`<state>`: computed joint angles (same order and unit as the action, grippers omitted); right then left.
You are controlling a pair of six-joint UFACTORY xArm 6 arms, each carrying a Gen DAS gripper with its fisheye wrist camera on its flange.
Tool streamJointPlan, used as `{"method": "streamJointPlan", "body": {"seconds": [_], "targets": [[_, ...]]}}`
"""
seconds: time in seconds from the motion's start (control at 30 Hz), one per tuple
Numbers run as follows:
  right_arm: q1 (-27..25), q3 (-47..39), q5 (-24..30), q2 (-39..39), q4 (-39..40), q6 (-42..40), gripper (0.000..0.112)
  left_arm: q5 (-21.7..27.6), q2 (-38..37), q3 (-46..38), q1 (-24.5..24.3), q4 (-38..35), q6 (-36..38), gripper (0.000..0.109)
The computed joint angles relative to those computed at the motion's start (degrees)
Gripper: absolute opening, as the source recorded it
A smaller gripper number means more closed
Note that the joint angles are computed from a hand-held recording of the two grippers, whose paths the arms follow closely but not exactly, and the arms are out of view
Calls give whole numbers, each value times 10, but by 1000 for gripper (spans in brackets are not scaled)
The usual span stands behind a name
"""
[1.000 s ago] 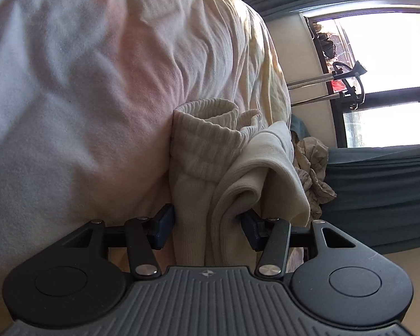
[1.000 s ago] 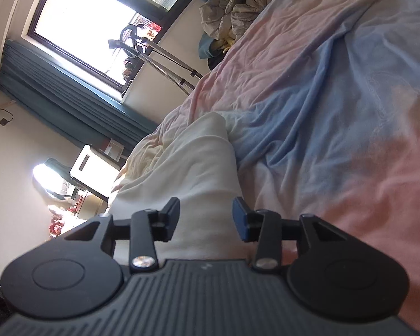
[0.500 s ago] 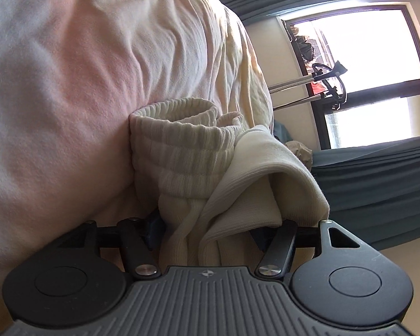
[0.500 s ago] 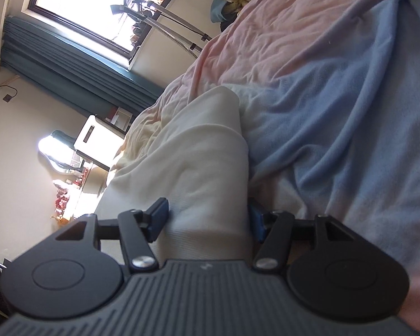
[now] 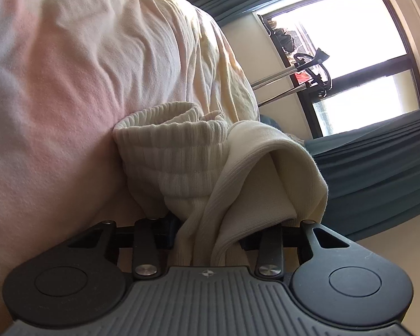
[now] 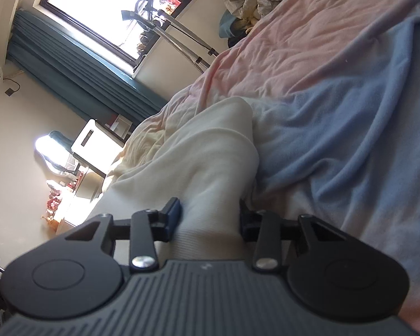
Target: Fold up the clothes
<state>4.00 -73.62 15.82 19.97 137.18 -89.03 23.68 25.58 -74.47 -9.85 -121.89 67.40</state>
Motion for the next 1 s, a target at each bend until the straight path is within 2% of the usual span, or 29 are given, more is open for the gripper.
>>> {"method": "streamJointPlan", "body": {"seconds": [0.07,0.13,0.3,0.43,0.57,0.67,0.8,0.93,1.0], "targets": [[2,1,-8,-14,62,-56,27,-9,-12,8,-4,-9,19,30],[4,3,-18,-31,106,-98,25,-10,-30,19,-7,-9,33,26],[4,7,-63,-94,167,-199,23,0,-84,42,-20,29,21,25],[-26,59,-81,-184,174,-218,23,-11,-120,46,-65,45,-7,25],[-84,129,-72,-271,105,-143,23,-35,-123,25,-136,23,3,25],[-136,167,-75,-322,11,-80,23,-51,-90,-23,-190,26,-10,25],[-224,204,-56,-354,-95,-18,23,-66,-7,-122,-255,80,-58,25],[-322,226,-12,-346,-145,6,23,-83,90,-239,-312,145,-77,26],[-368,231,11,-330,-156,7,23,-83,143,-299,-331,195,-120,26]]}}
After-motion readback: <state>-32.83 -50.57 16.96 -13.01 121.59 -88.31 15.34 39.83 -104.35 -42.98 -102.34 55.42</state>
